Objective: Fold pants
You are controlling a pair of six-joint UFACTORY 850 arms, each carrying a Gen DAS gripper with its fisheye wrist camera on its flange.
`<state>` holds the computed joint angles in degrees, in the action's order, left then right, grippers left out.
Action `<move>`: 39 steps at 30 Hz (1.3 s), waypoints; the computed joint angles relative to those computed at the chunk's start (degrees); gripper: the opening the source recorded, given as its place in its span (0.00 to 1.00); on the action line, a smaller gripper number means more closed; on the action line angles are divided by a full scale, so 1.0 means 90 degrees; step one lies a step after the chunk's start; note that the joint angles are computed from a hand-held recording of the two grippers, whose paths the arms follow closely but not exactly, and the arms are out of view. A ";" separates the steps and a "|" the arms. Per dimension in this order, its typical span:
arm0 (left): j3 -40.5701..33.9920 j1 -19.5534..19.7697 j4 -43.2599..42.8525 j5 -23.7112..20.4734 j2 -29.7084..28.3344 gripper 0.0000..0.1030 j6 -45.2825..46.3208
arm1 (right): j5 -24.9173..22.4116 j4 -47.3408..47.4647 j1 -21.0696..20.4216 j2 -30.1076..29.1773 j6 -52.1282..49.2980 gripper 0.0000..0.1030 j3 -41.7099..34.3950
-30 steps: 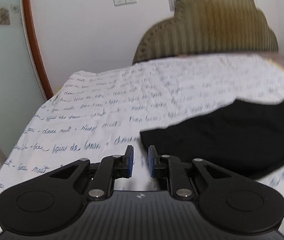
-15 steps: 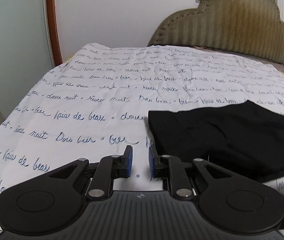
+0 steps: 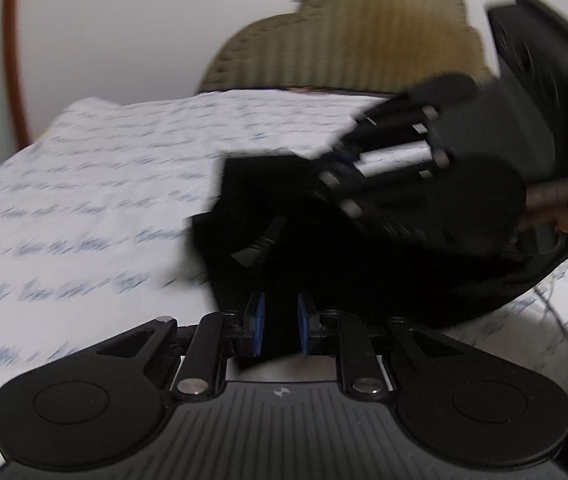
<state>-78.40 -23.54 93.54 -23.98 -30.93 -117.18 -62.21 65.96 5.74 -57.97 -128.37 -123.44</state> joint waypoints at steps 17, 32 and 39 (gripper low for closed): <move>-0.1990 0.0842 -0.1980 -0.1178 -0.1511 0.17 0.0973 | -0.0879 0.0733 -0.0371 -0.0554 0.1094 0.06 -0.1026; -0.0786 0.0957 -0.2209 -0.1543 -0.0570 0.17 0.0355 | 0.0533 0.1349 -0.0260 0.1191 -0.4307 0.08 0.3070; -0.0981 0.0661 -0.2183 -0.1570 -0.0631 0.17 0.0641 | 0.0873 0.1526 -0.0217 0.1230 -0.4749 0.14 0.3389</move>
<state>-87.23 -17.59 73.89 -38.11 -36.62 -111.41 -54.35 79.70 3.79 -46.90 -171.11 -92.94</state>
